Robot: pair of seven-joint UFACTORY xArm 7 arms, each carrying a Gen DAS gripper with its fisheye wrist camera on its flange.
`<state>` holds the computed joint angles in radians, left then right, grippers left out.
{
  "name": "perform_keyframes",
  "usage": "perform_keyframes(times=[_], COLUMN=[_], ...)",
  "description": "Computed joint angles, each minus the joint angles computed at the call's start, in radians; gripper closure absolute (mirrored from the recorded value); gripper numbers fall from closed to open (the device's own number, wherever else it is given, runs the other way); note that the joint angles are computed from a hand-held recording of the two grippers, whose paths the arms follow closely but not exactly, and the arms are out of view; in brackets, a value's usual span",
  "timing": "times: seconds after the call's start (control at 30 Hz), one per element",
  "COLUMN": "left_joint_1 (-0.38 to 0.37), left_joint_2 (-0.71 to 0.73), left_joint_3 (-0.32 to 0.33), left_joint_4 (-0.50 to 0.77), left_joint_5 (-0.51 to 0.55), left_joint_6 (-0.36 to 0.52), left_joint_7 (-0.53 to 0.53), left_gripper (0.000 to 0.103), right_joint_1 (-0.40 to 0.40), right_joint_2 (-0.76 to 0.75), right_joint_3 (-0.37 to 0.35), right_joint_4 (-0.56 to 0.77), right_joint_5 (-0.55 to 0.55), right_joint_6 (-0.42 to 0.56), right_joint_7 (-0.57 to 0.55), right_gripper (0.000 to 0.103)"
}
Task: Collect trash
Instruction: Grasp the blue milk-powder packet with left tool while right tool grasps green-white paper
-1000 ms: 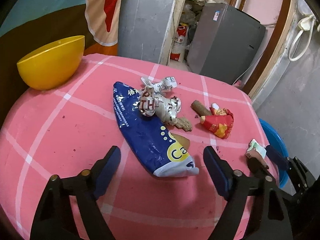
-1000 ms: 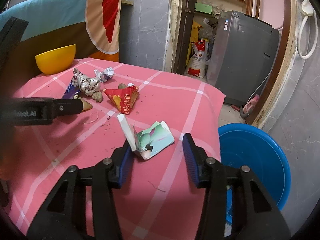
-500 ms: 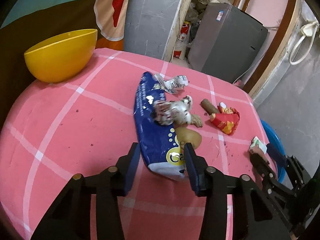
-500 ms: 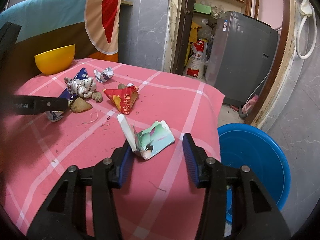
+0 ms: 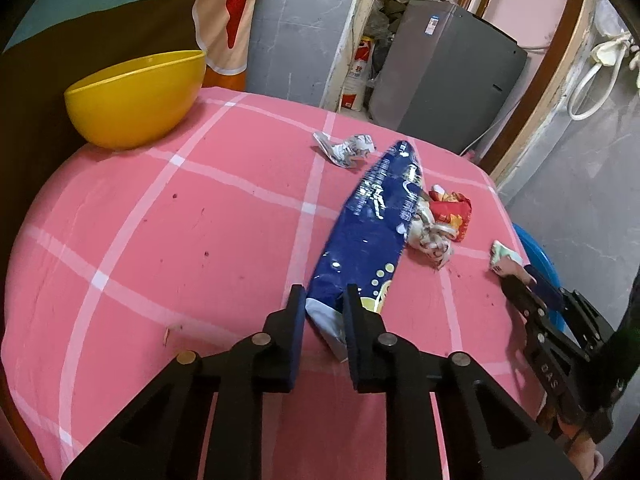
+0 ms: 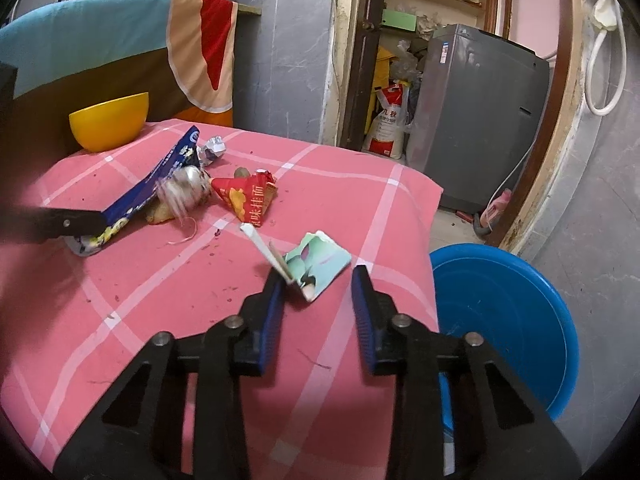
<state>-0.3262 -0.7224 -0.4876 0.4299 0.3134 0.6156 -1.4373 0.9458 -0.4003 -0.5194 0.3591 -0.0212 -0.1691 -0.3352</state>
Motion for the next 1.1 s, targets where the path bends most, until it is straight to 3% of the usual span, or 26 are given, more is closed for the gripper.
perform_keyframes(times=[0.23, 0.33, 0.5, 0.73, 0.8, 0.93, 1.1], left_joint_1=[-0.042, -0.057, -0.056, -0.027, -0.018, -0.009, -0.005], left_joint_2=[-0.006, -0.007, 0.003, 0.103, 0.127, 0.167, 0.200], left_joint_3=[0.006, 0.015, 0.019, 0.006, 0.007, 0.022, 0.025], left_joint_4=[0.016, 0.009, -0.003, 0.068, 0.085, 0.103, 0.127], left_joint_5=[-0.018, -0.027, -0.020, 0.020, 0.032, 0.048, 0.083], left_joint_6=[0.044, 0.024, -0.043, -0.010, 0.001, 0.006, 0.034], left_joint_7=[0.032, 0.052, 0.089, 0.168, 0.175, 0.182, 0.184], left_gripper=[0.087, 0.085, 0.060, 0.058, 0.058, 0.058, 0.058], right_joint_1=[0.004, 0.010, 0.055, 0.116, 0.133, 0.183, 0.206], right_joint_2=[-0.023, -0.031, -0.060, -0.093, -0.097, -0.107, -0.068], right_joint_3=[-0.003, -0.009, -0.056, -0.118, -0.132, -0.175, -0.188], right_joint_4=[-0.014, -0.018, -0.023, -0.022, -0.017, 0.009, 0.053], right_joint_5=[0.012, 0.015, 0.032, 0.078, 0.090, 0.126, 0.183], right_joint_6=[0.005, 0.009, 0.020, 0.035, 0.044, 0.071, 0.089], right_joint_7=[0.000, -0.005, -0.025, -0.081, -0.102, -0.160, -0.217], right_gripper=[0.074, 0.074, 0.074, 0.073, 0.070, 0.049, 0.046])
